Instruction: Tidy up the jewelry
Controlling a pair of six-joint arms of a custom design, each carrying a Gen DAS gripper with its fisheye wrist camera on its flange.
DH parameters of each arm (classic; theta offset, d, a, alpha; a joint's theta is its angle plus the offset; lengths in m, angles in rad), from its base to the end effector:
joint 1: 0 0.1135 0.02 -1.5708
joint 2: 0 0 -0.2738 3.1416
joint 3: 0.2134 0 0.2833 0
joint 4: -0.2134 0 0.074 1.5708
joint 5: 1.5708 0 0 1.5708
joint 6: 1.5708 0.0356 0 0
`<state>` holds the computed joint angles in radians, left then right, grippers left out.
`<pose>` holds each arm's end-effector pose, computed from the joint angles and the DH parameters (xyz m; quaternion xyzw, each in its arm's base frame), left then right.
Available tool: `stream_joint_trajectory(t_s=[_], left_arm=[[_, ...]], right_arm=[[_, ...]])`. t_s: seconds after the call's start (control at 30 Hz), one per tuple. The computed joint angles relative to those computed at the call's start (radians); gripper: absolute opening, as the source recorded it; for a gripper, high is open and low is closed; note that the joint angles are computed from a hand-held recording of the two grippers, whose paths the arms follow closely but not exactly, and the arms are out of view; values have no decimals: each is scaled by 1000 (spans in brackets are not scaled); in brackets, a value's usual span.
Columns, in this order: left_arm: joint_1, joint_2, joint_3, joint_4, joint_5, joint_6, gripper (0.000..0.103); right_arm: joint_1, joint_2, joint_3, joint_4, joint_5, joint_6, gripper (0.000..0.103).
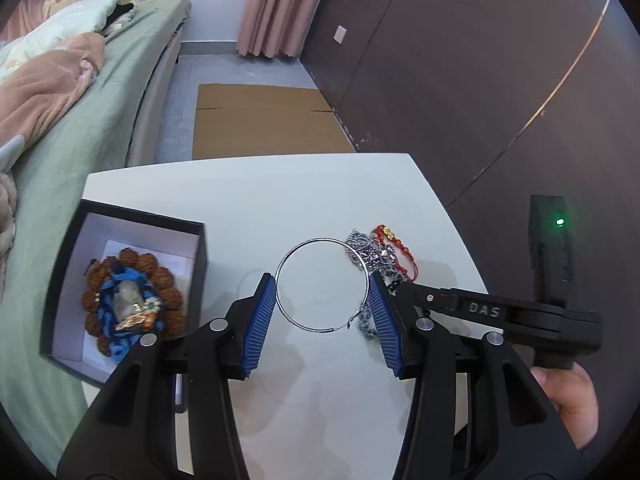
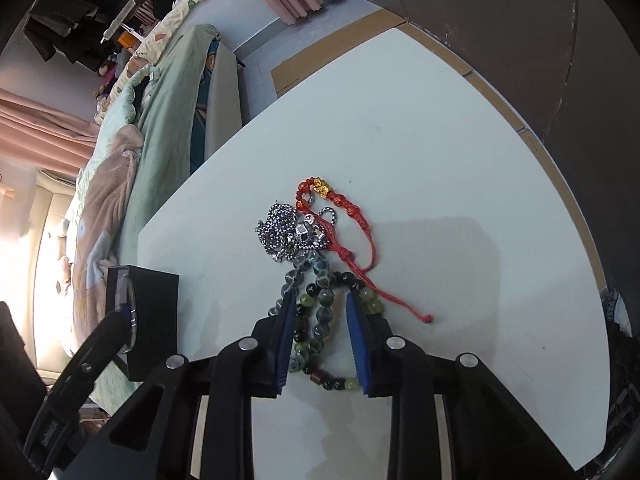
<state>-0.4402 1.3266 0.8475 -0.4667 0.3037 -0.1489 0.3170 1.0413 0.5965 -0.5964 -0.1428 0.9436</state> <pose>0.2581 -0.1333 0.2172 0.1825 0.9239 -0.2260 0.2490 0.2005 0.0711 0.1906 0.2789 0.9216 0.2095 0.1703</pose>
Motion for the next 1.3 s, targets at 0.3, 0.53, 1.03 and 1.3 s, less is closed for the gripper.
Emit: stream_joint_trajectory(t_s=[0.3,0.53,1.03,1.3], left_arm=[[128,-83,-18,-58,69,51,48],[259,-103,-7,-102,124,97,49],[460,-86,40,-141,197,174,85],[557,-69,72,-151,242,184,91]], right_arm=[[67,-45,18,10,77,15,8],[161,-129,57,20,157,58,8],[375,-53,239,130,294,60,8],[405,133,415,157,273,-16,8]])
